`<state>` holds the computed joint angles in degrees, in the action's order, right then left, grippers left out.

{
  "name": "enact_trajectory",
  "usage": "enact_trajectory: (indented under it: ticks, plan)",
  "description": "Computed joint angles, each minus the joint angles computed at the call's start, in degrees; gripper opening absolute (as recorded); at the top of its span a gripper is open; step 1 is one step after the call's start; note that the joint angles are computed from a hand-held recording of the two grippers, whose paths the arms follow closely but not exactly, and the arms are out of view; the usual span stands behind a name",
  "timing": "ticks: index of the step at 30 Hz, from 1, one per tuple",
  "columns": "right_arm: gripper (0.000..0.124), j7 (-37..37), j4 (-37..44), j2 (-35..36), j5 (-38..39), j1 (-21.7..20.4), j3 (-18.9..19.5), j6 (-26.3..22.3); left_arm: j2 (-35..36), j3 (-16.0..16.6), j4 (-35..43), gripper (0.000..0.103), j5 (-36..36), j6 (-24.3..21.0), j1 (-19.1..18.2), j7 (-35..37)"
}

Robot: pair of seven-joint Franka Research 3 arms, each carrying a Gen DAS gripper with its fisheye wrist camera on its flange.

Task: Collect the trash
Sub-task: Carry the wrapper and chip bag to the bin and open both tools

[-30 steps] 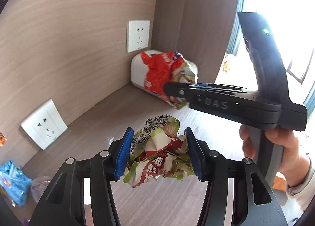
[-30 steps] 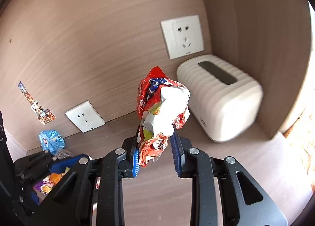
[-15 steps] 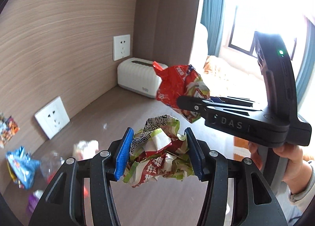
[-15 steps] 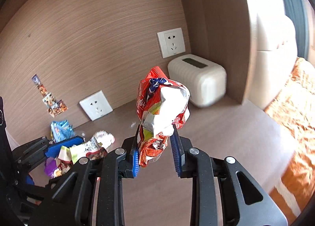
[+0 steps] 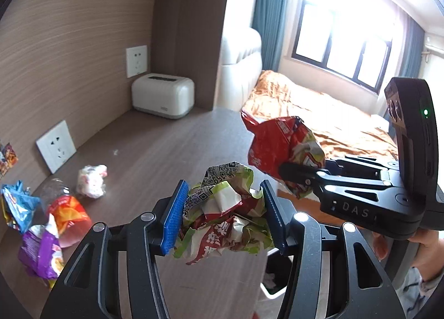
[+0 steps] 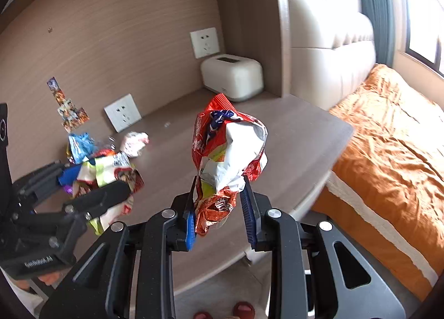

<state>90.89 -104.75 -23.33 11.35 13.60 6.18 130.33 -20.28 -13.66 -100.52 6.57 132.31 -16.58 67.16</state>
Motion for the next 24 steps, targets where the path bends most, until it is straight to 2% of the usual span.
enact_trajectory:
  ticks: [8, 17, 24]
  plan:
    - [0.029, -1.21, -8.17, -7.18, -0.88, -2.99, -2.62, -4.07, 5.28, -2.71, 2.21, 0.052, -1.18, 1.01, -2.69, -1.53]
    - [0.03, -11.85, -16.88, -11.65, -0.28, -7.62, -8.5, -9.84, 17.23, -7.43, 5.91, 0.053, 3.51, 1.58, -7.82, -11.89]
    - [0.03, -19.4, -26.61, -11.24, 0.31, -11.47, -10.01, -9.97, 25.8, -7.14, 0.32, 0.053, 1.23, 9.78, -11.25, -14.06]
